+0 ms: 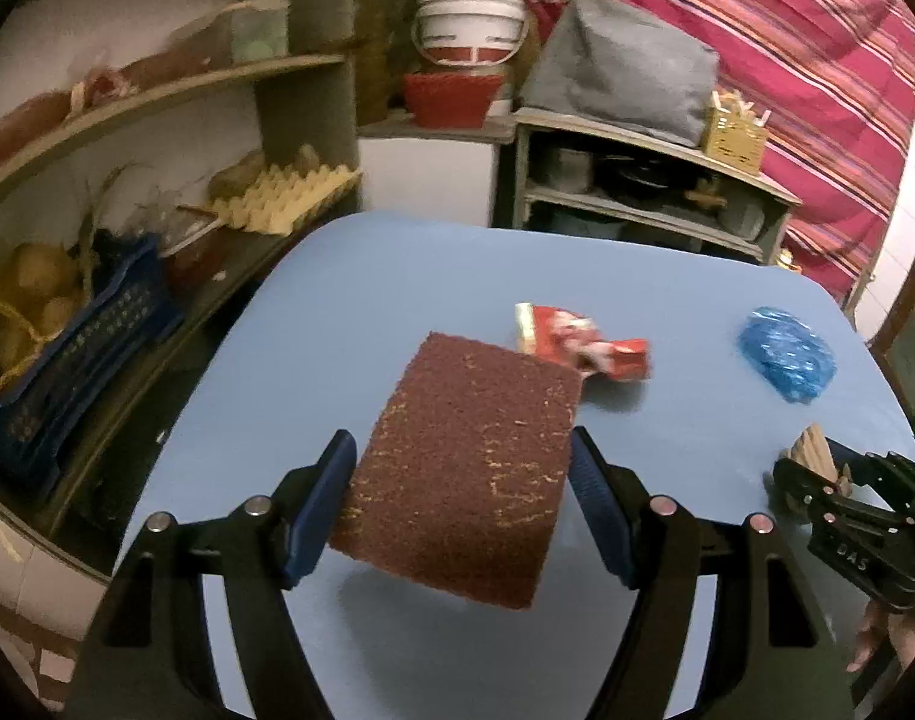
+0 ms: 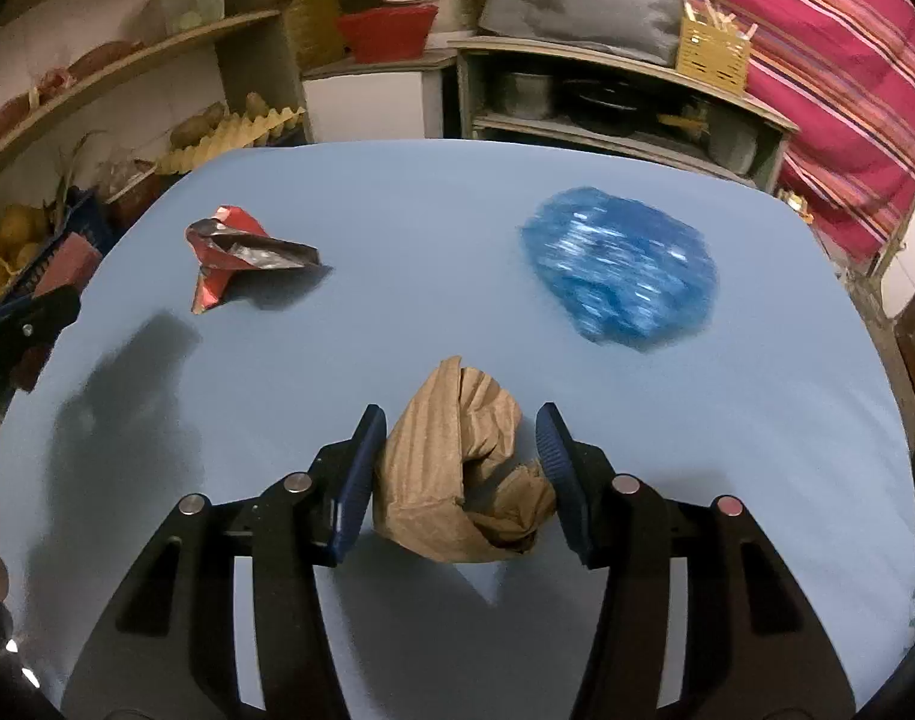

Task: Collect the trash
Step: 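Lift the maroon pad and tan paper with both tools over the basket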

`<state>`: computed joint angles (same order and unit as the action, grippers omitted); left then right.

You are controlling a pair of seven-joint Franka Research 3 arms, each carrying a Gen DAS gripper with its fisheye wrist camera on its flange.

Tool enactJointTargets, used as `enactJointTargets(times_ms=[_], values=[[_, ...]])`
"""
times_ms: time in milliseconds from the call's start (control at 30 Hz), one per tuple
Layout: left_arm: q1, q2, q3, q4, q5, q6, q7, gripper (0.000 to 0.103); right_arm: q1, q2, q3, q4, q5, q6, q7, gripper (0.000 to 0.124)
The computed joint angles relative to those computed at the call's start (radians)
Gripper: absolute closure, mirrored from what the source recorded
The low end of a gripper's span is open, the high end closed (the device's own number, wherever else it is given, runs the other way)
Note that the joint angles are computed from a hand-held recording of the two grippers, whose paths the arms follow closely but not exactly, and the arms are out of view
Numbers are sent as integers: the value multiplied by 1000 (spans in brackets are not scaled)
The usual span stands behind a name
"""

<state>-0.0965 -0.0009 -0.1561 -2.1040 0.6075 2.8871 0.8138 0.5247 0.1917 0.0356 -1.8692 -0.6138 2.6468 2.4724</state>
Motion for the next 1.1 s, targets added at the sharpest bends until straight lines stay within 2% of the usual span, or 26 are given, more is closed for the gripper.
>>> enactJointTargets(times_ms=[133, 267, 400, 633, 867, 1033, 1100], values=[[-21, -14, -20, -11, 29, 9, -39, 32, -20, -97, 2, -101, -47, 9, 40, 72], [-43, -29, -41, -20, 74, -11, -98, 32, -80, -212, 28, -220, -98, 38, 87, 72], [-61, -39, -68, -4, 259, -58, -246, 32, -152, -325, 50, -336, -120, 102, 125, 72], [-123, -46, -112, 48, 380, -136, -399, 32, -262, -550, 62, -524, -82, 179, 82, 72], [-237, 22, -157, 172, 450, -196, -460, 32, -355, -803, 16, -716, 31, 206, -11, 72], [-349, 147, -166, 322, 431, -221, -421, 32, -427, -972, -28, -819, 83, 151, -108, 72], [-394, 202, -163, 388, 412, -231, -387, 32, -475, -1024, -22, -845, 90, 116, -135, 72]])
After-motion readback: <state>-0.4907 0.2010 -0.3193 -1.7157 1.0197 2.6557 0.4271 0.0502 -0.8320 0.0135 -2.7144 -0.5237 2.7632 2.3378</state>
